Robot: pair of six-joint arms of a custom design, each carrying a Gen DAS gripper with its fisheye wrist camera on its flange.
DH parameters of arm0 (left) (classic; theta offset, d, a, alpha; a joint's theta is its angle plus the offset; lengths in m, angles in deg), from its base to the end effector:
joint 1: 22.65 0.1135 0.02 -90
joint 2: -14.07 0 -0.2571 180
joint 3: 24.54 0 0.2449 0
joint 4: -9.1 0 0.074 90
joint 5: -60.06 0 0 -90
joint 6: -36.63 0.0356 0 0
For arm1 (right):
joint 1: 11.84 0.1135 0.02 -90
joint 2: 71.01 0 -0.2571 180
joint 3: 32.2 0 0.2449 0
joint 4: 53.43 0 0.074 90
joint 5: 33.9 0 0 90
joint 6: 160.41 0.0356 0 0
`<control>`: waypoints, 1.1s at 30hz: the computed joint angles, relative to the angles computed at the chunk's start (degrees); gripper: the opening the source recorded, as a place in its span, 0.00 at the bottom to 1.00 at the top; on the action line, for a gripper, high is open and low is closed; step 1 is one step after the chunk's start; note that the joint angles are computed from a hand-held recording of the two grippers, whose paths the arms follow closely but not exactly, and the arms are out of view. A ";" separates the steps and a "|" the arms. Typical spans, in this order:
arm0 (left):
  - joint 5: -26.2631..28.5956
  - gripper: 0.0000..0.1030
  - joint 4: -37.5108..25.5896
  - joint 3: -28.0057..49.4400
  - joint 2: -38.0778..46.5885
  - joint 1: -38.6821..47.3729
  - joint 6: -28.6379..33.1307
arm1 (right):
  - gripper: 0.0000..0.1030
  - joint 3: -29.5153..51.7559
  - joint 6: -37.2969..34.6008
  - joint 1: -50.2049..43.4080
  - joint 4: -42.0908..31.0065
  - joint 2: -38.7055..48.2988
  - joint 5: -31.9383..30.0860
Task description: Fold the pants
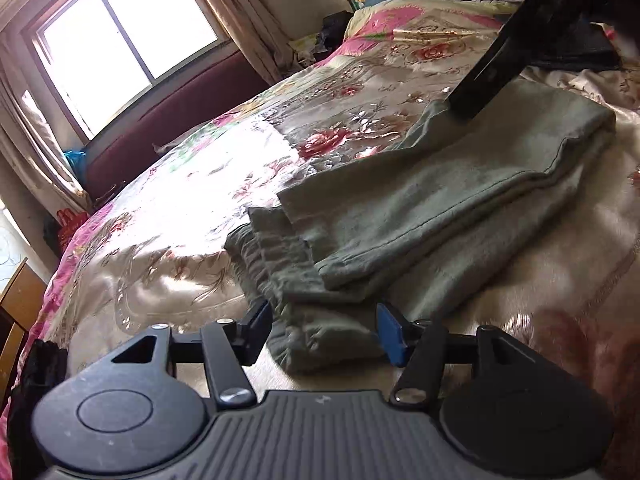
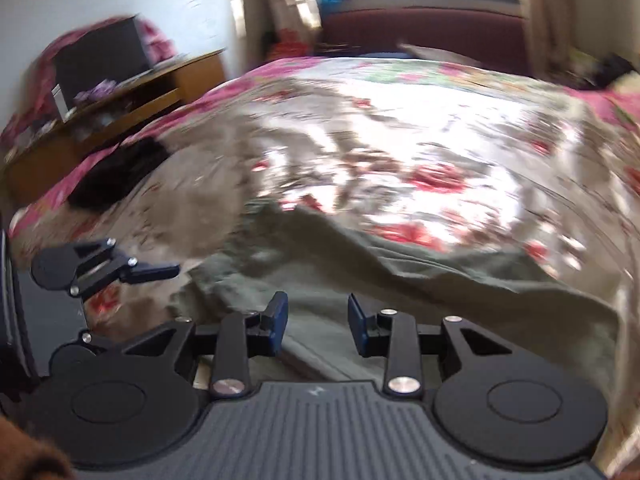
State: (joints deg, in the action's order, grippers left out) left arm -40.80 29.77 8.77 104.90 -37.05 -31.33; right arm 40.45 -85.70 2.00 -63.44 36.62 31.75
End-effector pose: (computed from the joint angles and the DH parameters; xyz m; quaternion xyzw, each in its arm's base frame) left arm 0.2365 -0.0538 0.0986 0.2382 0.8589 0.1141 0.4387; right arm 0.3594 0.1037 0.1429 -0.3052 0.8537 0.1901 0.3766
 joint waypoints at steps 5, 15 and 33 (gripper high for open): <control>3.11 0.70 3.20 -7.05 -6.53 3.81 1.41 | 0.31 4.87 -6.21 11.71 3.50 8.63 11.69; 10.65 0.70 9.32 -10.66 -7.57 9.32 -0.72 | 0.02 11.18 11.02 9.97 -4.89 6.71 4.47; 7.59 0.72 3.98 -5.02 -10.25 1.44 5.42 | 0.38 -3.41 12.09 -4.29 6.09 -1.07 6.03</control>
